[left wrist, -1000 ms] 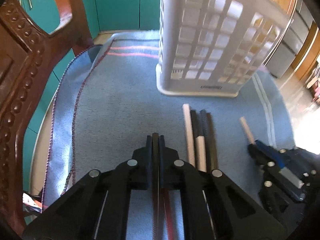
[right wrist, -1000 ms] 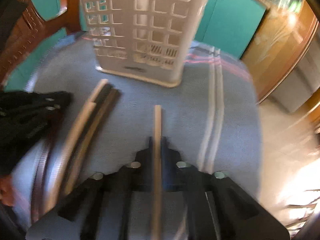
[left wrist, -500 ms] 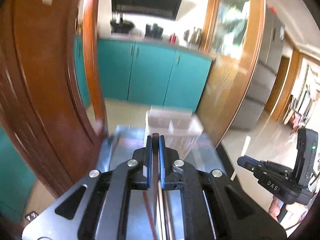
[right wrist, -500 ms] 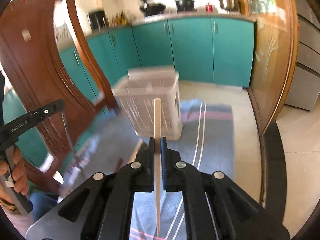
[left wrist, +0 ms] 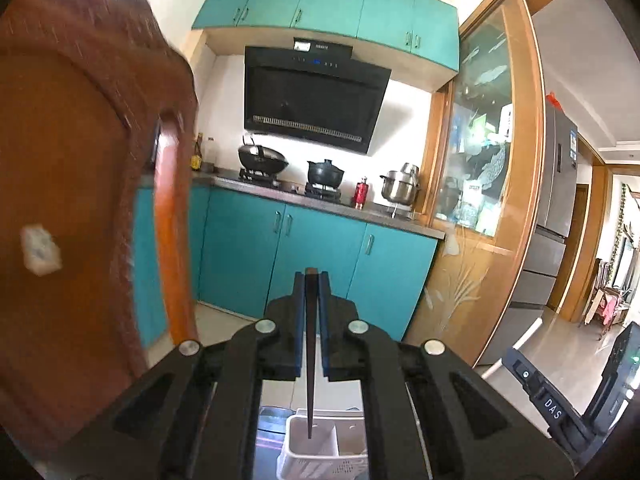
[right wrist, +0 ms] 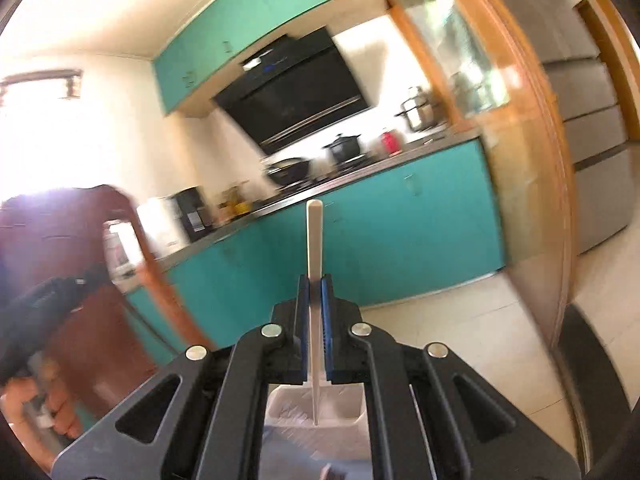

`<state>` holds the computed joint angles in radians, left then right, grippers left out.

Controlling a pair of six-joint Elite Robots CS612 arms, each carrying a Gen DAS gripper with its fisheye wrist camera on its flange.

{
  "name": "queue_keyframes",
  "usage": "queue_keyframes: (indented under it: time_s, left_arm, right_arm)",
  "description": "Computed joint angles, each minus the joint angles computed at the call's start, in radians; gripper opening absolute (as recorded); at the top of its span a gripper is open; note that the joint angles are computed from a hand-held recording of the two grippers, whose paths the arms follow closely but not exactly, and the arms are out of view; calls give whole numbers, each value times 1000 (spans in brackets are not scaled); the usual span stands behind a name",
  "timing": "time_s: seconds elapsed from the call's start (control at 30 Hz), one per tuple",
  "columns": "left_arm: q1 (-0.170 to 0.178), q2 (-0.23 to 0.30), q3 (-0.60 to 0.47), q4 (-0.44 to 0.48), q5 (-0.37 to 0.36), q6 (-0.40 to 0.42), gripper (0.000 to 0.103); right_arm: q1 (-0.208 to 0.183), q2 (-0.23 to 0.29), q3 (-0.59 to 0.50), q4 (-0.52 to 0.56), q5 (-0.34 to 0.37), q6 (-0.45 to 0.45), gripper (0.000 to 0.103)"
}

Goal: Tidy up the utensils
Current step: 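Lift both held chopsticks and carry them over the white basket, then open both grippers to drop the chopsticks into the white basket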

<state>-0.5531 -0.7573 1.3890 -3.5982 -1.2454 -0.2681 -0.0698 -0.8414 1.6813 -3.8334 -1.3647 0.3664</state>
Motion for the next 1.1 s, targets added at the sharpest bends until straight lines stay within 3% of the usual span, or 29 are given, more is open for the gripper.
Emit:
queue_keyframes:
  time_s: [0.1,0.17,0.4,0.47,0.53,0.6,0.67,0.77,0.87,0.93,0.97,1.07,1.1]
  left_arm:
    - [5,43,-39,78,-8,-11,7]
    - [8,74,-60,113,-14,-21,7]
    - [8,118,-74,137,-27,9,7]
    - [8,119,-65,123,-32,6,9]
    - [9,117,-57,112,-38,1,15]
    - [12,107,-28,73,-60,-18,27]
    - [14,95,19,3,-57,-33,42]
    - [14,82,98,-128,-11,-75,47]
    - [18,71,153,-114,27,-155,47]
    - [31,66,161,11,-23,-192,47]
    - [34,69,159,48,-35,-203,47]
    - [41,80,139,189,-68,-239,47]
    - [44,83,136,214,-89,-249,47]
  right_arm:
    - [16,52,-57,18,-46,-13,7]
    - [18,79,-79,53,-40,-29,7]
    - [28,126,-95,114,-59,-85,7]
    - [27,123,-93,130,-50,-97,11]
    - [26,116,-79,118,-56,-100,30]
    - [24,102,-49,77,-69,-86,41]
    - [17,91,-19,36,-69,-67,44]
    - [7,74,51,-43,-83,-33,44]
    - [14,95,113,-154,-170,48,44]
    - [26,97,122,-44,-152,10,44]
    - [28,86,117,60,-120,-26,44]
    - [57,130,40,374,35,-209,44]
    - [67,133,17,479,50,-240,44]
